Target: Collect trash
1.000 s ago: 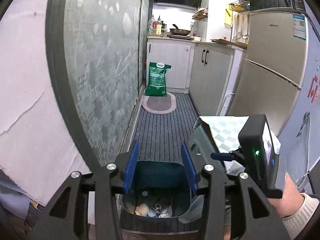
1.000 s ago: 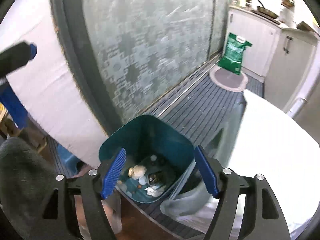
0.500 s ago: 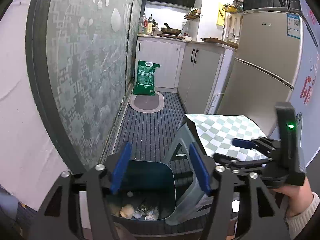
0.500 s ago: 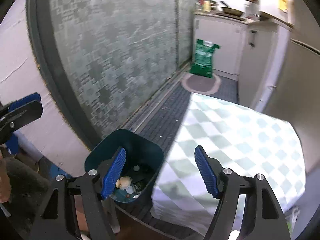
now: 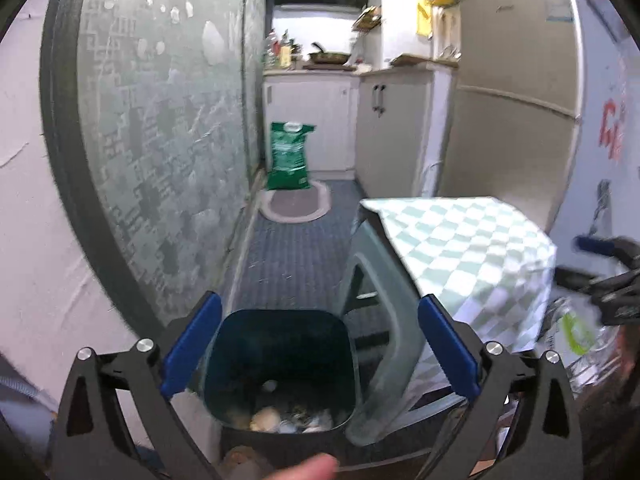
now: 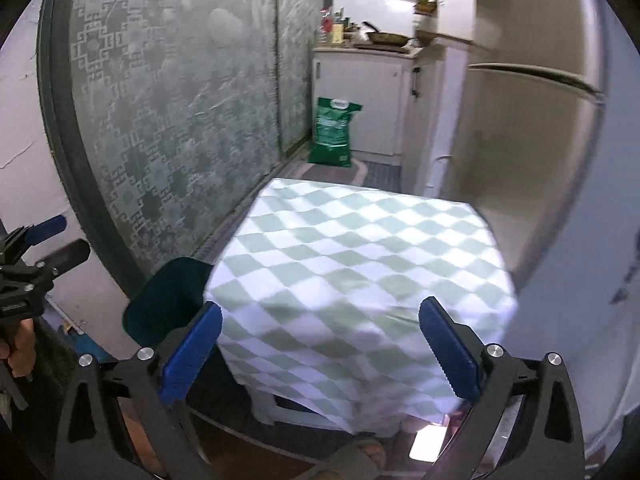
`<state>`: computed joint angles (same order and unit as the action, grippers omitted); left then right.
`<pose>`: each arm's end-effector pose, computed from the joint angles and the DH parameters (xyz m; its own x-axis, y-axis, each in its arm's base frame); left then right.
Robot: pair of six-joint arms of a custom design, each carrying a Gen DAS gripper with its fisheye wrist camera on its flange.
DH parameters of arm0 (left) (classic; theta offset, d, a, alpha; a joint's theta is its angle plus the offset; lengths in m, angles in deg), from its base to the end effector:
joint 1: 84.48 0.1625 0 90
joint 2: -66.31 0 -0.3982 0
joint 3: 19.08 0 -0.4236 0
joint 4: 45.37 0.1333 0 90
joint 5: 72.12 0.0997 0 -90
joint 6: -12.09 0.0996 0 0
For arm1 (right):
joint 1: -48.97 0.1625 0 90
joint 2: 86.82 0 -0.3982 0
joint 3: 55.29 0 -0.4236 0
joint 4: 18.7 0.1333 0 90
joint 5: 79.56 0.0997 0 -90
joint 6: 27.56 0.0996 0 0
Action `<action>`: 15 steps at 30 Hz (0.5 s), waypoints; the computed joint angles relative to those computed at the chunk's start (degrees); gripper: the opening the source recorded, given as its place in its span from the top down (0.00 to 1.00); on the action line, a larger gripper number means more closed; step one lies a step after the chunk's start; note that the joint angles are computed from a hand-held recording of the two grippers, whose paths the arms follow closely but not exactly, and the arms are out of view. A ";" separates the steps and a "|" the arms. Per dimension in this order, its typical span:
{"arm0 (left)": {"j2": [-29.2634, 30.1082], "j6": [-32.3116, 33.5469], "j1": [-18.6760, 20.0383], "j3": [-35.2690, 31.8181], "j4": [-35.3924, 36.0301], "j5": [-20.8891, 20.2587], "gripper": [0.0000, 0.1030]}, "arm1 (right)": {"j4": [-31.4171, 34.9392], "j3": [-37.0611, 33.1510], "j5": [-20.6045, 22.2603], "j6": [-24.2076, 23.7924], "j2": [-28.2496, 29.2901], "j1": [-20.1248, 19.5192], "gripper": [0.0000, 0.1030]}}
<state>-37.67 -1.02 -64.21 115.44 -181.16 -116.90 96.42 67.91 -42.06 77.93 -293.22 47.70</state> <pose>-0.2889 -0.3241 0.2922 -0.6135 0.5047 -0.6073 0.7864 0.4607 -0.4115 0.3030 -0.2191 0.2894 -0.6856 0.1778 0.7059 -0.4946 0.5978 -0.6309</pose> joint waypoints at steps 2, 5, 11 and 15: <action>-0.25 -1.51 -0.11 0.22 0.03 -0.76 0.03 | -2.96 -0.19 1.12 1.68 1.17 1.92 0.03; -0.71 -2.30 0.41 0.53 -0.09 -2.33 0.03 | -6.86 1.22 1.26 3.23 2.46 5.38 0.03; -0.64 -2.92 -0.08 1.59 -0.63 1.05 0.03 | -7.76 3.02 2.36 2.11 2.76 5.40 0.03; -0.08 -2.73 0.27 1.83 -1.71 0.57 0.03 | -5.75 4.06 3.06 -0.73 1.97 4.06 0.03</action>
